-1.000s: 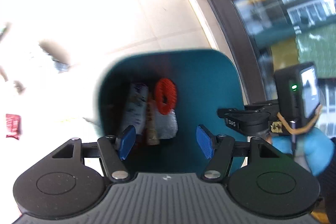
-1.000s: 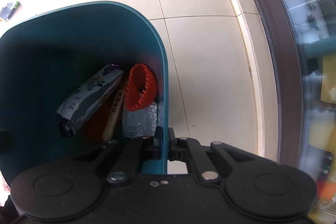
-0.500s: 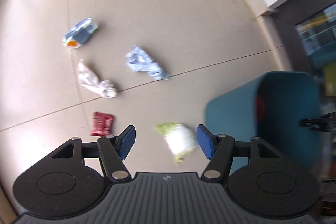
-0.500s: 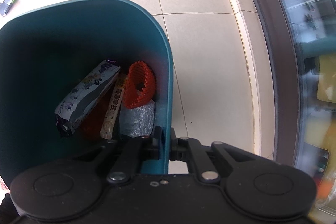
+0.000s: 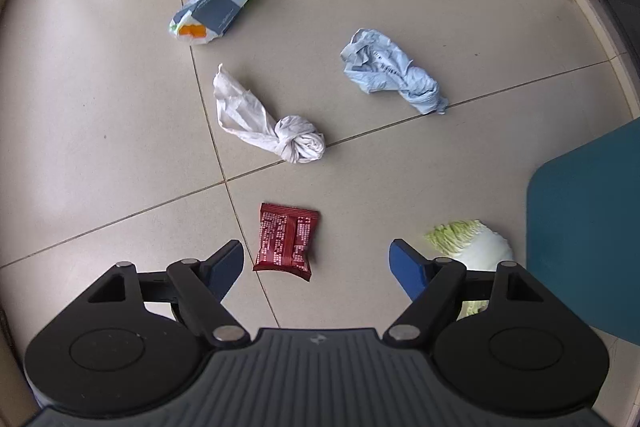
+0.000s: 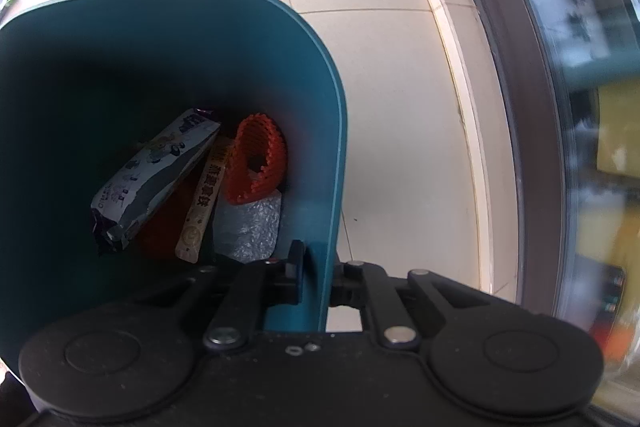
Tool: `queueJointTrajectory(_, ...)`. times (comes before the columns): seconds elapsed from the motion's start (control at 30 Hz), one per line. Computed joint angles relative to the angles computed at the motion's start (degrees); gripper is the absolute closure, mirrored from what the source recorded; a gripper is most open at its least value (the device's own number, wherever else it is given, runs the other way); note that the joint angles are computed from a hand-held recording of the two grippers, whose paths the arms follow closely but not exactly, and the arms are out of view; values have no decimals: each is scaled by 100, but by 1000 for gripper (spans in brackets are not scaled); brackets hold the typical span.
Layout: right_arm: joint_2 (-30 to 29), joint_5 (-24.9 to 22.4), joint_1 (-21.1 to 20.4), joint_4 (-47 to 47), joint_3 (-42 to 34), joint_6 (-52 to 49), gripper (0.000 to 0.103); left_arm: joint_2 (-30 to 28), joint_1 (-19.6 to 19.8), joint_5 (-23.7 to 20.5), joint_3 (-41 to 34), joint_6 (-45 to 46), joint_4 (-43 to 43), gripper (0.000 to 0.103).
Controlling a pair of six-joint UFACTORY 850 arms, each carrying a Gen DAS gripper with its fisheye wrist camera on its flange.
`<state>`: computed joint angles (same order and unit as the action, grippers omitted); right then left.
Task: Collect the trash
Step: 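Move the left tool to the dark red snack packet and grasp it, then carry the dark red packet into the teal bin and open the left tool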
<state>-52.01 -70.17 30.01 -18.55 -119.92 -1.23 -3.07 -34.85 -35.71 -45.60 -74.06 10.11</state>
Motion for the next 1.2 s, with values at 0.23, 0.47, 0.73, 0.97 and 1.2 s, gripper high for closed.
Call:
queueJointTrajectory(0.23,-74,-55,42,-116,-68,-145,92,-474,17,740,484,-308,189,23)
queueJointTrajectory(0.47,-104,-27,84,-204,-88,-217,92,-944,81,1090,602,-93,-27,24)
queueJointTrajectory(0.73,-10,166,106,-291,83,-273,93,-1200,49,1217,557,-90,142,56)
queueJointTrajectory(0.97,115,308,95,-348,301,-220,93,-1009,45,1031,562,21,55,64)
queueJointTrajectory(1.2,-22,1,97,-248,-21,-156,93,-224,28,201,231,-8,-87,64)
